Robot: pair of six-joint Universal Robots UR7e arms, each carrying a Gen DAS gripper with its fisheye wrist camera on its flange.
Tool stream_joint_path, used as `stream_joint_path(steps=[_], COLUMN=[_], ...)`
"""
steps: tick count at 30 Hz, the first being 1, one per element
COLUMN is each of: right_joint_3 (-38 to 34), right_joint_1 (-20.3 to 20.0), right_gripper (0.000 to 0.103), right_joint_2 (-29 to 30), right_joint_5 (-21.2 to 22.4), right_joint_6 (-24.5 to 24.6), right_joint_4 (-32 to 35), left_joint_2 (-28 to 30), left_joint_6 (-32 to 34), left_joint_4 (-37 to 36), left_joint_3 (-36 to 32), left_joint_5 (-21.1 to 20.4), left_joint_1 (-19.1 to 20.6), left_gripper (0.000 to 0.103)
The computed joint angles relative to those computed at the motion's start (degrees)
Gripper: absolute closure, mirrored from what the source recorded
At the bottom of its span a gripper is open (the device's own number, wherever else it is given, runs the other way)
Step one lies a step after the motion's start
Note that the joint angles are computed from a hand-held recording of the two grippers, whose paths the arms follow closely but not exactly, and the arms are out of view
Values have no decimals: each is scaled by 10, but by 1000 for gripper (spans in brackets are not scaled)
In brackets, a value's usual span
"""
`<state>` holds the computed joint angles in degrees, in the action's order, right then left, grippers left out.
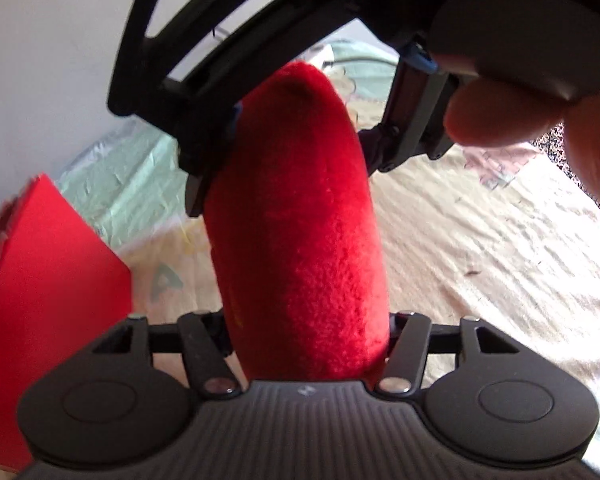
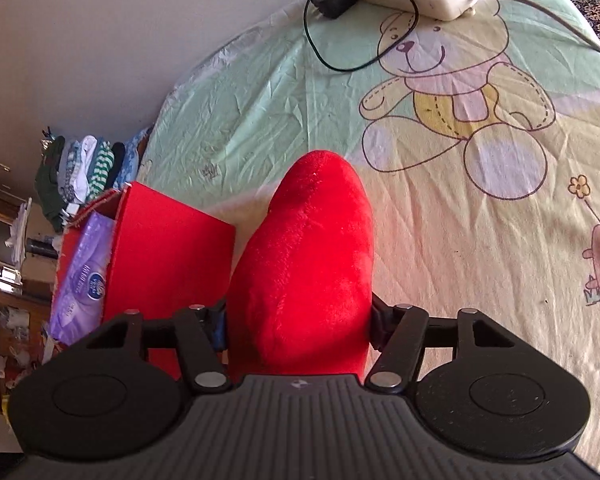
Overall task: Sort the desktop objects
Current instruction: 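Lift the heart pillow with the right tool and carry it over the box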
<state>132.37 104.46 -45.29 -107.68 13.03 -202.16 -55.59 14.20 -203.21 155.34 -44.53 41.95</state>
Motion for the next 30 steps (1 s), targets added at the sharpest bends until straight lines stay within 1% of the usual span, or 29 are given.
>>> stream_joint_path(steps=[2, 5, 9, 12, 14, 17, 19, 21, 22, 24, 26, 27, 28, 30], right_joint_3=[15, 24, 5, -28, -53, -100, -131, -160, -173, -195, -211, -218, -226, -243], right_joint_1=[22, 67, 125, 155, 171, 186, 189, 197, 201, 208, 210, 212, 216, 217], right_gripper=[40, 40, 39, 39, 39, 39, 39, 39, 39, 39, 39, 39, 39, 39], right_joint_2=[-9, -17, -11, 10, 31, 70, 99, 126, 138, 154, 163, 164, 163, 150], right_joint_5=[-11, -31, -40, -23, -13, -7, -11, -31, -44, -70, -82, -87, -96, -110], right_joint_6=[-5, -26, -71, -103, -123, -135, -131, -125, -122, -104, -82, -75, -68, -26], right_joint_4=[-34, -82, -117, -130, -134, -126, -117, -104, -94, -59, -19, 4, 32, 126], left_joint_2=[-24, -73, -186, -253, -280, -285, -284, -286, -295, -332, -374, -393, -413, -440], left_joint_6=[-9, -25, -44, -31, 0, 73, 115, 150, 155, 162, 151, 143, 133, 127], left_joint_4=[-3, 2, 58, 70, 57, 3, -13, -14, 5, 50, 121, 161, 209, 274], left_joint_3=[14, 34, 48, 54, 54, 43, 28, 13, 7, -2, -12, -20, -30, -45], left_joint_5=[9, 28, 61, 98, 113, 117, 97, 73, 57, 6, -30, -48, -66, -99], left_joint_1=[-28, -69, -98, -101, -87, -41, 1, 43, 61, 100, 120, 131, 143, 162], left_gripper=[43, 43, 42, 41, 41, 39, 36, 36, 36, 33, 30, 30, 30, 31])
